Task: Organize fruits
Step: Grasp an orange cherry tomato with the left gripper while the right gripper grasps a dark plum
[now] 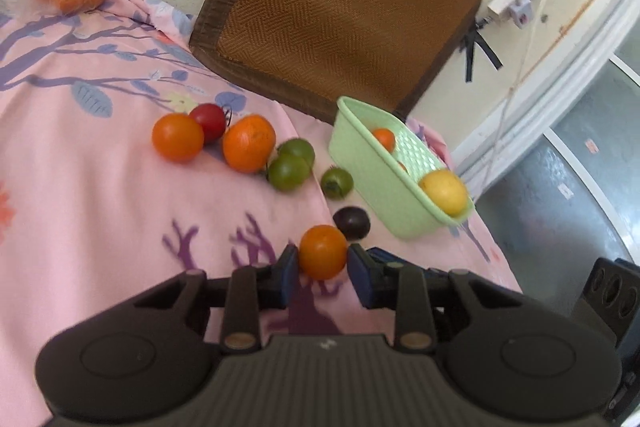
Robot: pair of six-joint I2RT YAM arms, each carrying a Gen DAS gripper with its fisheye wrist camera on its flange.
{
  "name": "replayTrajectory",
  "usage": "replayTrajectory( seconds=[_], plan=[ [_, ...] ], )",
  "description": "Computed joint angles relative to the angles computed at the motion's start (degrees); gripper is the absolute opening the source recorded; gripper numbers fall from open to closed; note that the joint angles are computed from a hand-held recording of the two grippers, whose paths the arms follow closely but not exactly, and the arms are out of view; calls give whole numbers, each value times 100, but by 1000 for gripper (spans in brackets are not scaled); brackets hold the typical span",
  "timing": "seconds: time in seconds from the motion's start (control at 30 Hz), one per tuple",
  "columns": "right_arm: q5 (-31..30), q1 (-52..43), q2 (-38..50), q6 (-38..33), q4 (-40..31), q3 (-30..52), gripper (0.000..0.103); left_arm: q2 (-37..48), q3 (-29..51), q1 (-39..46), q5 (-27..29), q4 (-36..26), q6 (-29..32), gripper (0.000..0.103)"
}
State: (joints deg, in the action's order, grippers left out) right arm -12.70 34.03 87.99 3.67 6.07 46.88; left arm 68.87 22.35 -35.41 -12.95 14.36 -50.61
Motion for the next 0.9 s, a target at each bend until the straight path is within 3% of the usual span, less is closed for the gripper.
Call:
replayTrajectory(
  seconds=[0.13, 0.27, 0.4, 0.6, 0.7, 0.77, 0.83, 0.87, 0.9],
  plan=[
    [256, 154, -589, -330, 96, -560, 17, -206, 47, -493, -686, -507, -112, 31],
    [420, 11, -613, -185, 254, -497, 26, 29, 402, -554, -954, -707, 251, 48],
    [251, -170, -278, 128, 269, -169, 42, 546, 834, -753, -1424, -1069, 525, 48],
    [-144, -206, 550, 131, 10, 590, 42, 618, 921, -1122, -1885, -1418, 473, 48],
    [-160, -202, 715, 5, -181, 711, 30, 620, 955, -1317, -2012, -1572, 504, 48],
    [-236, -274, 516, -58, -145, 537, 30, 671, 973, -1403, -2120, -1587, 528, 48],
    [-297, -354, 301, -147, -95, 321, 30, 706, 996, -1401, -2165, -1600, 509, 42],
    [-334, -388, 185, -215, -55, 192, 30, 719, 989, -1381, -2190, -1595, 507, 33],
    [-335, -409, 62, -314, -34, 60, 30, 692, 944, -1354, -2155, -1522, 514, 33]
  ],
)
